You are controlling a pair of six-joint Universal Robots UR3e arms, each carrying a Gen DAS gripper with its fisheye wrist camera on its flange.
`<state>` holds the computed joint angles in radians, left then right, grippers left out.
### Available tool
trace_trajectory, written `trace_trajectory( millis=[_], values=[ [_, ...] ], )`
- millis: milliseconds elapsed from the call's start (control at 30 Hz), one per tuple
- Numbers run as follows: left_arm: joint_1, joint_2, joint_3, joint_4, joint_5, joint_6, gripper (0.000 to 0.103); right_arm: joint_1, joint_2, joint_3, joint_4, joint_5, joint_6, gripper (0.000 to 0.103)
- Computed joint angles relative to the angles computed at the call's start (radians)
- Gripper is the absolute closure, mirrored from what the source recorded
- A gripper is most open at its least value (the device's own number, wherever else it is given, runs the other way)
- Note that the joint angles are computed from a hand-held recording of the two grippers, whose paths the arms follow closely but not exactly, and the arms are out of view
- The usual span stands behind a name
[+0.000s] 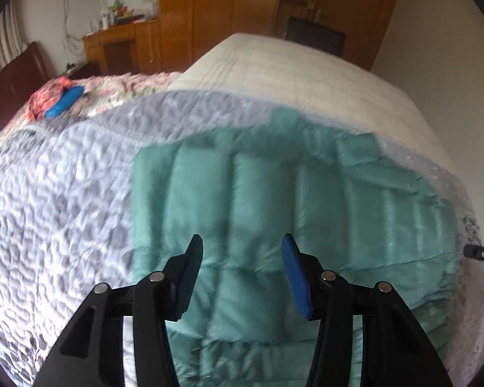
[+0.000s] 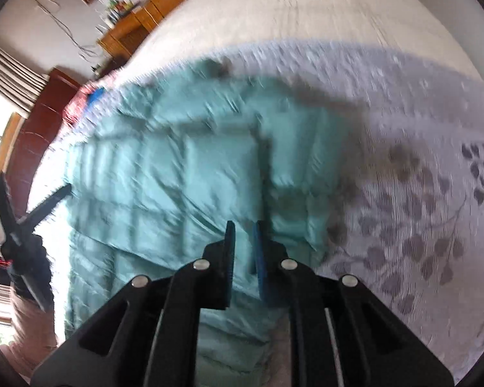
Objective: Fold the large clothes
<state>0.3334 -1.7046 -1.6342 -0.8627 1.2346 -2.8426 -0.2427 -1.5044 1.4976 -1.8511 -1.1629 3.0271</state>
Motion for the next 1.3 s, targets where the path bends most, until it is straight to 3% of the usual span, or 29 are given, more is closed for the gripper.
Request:
trace_trajectory(
  millis=[267,567,833,900,967,1067,1233,1300],
  values=[
    [-0.119,-0.160,0.141,0.006,0.073,-0.041,0.052,0.119,0.238,-0.187,-0.050,-0.059,0.076,0.090],
    [-0.107,-0.229,0.147,0.000,0.058,-0.026,0.050,0.087,0.311,-0.125,-0.081,-0.020,0.089,0.098],
    [-0.116,-0.267,0.180,-0.010,0.063,-0.035,0.050,0.078,0.302,-0.077,-0.121,-0.002,0.098,0.098],
    [-0.110,-0.253,0.194,-0.042,0.059,-0.032,0.051,0.072,0.271,-0.060,-0.121,0.007,0.094,0.092],
    [-0.092,-0.203,0.185,-0.077,0.056,-0.024,0.051,0.063,0.195,-0.011,-0.141,0.012,0.086,0.080],
    [-0.028,-0.076,0.113,-0.111,-0.006,0.015,0.047,0.032,0.048,0.081,-0.153,0.055,0.051,0.076],
    [0.184,0.276,-0.082,-0.259,-0.098,0.236,0.029,-0.055,-0.290,0.246,-0.011,0.075,-0.086,0.055],
    [0.291,0.394,-0.132,-0.365,-0.114,0.358,0.027,-0.117,-0.434,0.305,0.097,0.091,-0.146,0.053]
  ],
)
